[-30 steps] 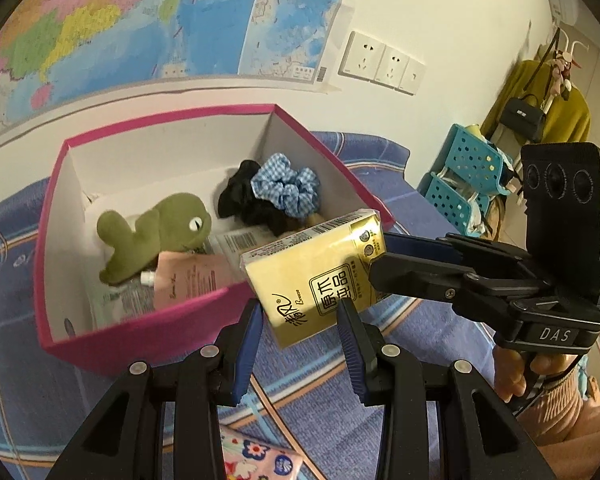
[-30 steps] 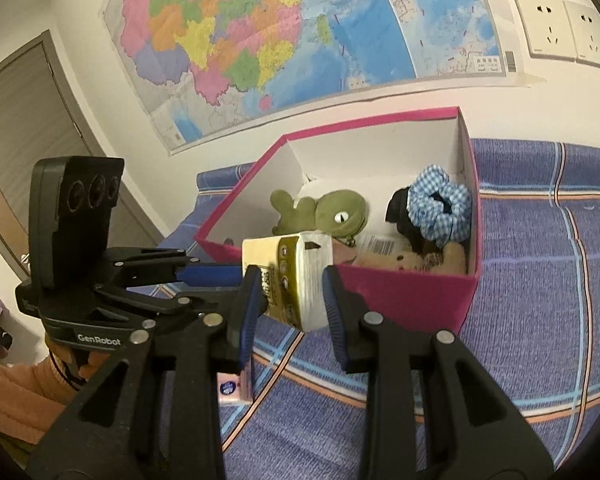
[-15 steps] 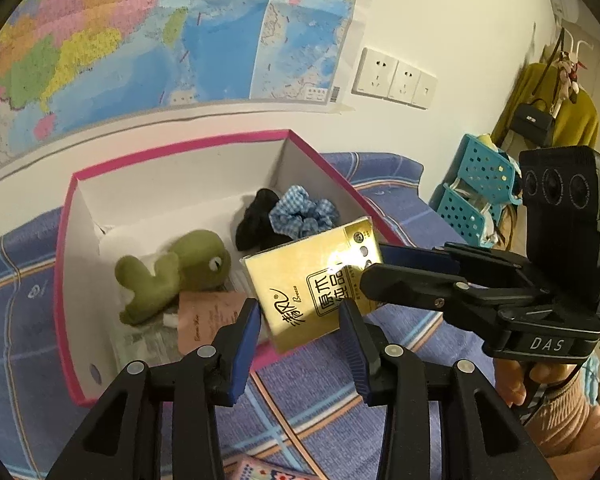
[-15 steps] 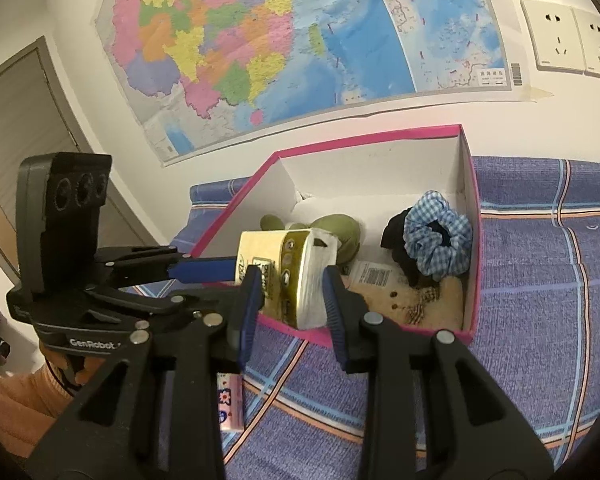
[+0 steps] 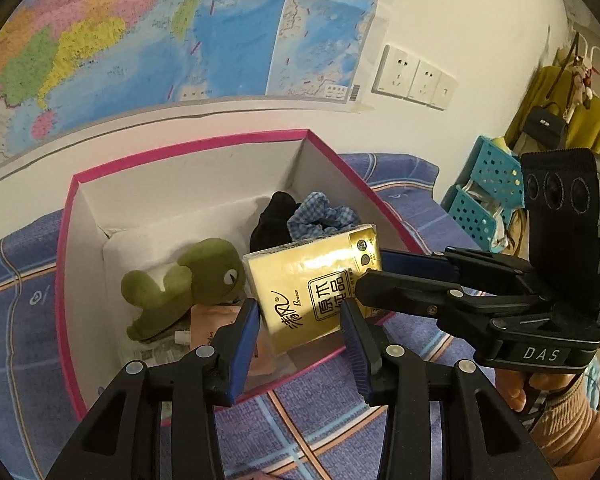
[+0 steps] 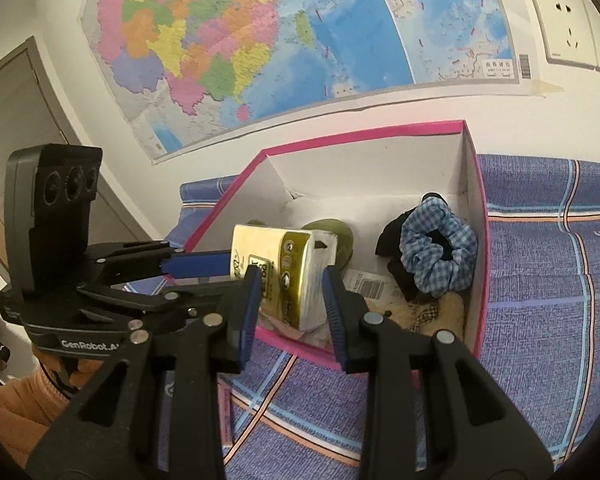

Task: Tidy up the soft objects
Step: 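Lower the yellow tissue pack into the pink box and open the right gripper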

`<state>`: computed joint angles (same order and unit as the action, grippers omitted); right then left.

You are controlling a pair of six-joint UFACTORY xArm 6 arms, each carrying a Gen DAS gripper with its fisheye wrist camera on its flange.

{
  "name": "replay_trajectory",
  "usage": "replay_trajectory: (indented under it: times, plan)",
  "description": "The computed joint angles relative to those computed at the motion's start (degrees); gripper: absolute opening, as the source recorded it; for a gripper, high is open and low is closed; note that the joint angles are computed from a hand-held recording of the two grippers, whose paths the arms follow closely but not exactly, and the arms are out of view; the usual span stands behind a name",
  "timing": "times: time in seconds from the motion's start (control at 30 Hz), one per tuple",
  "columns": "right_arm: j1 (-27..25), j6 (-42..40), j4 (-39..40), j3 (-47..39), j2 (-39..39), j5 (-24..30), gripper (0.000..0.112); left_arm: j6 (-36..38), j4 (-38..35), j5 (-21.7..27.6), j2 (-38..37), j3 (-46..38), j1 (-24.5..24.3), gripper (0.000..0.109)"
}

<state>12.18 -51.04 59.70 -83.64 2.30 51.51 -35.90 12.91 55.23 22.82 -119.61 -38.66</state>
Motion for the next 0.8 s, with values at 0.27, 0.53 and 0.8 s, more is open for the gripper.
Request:
replay_trajectory:
  times: [0.27,0.53,0.8]
  plan:
    - [-0.4,3.5,-1.8,-3.4,3.6,1.4,0.035,0.3,-2.1,2.2,3.0,-3.3,0.9,0.041]
    - [0.2,6.4,-5.0,-6.2,6.5,1.9,0.035,0.6,-5.3,4.3,6.1,-6.1,2.4,0.041]
    - [1.8,9.7,-9.7,-6.5,7.2,-1.9,0.035,-1.7,-4.0,7.3,8.4,-9.1,3.1,0.041]
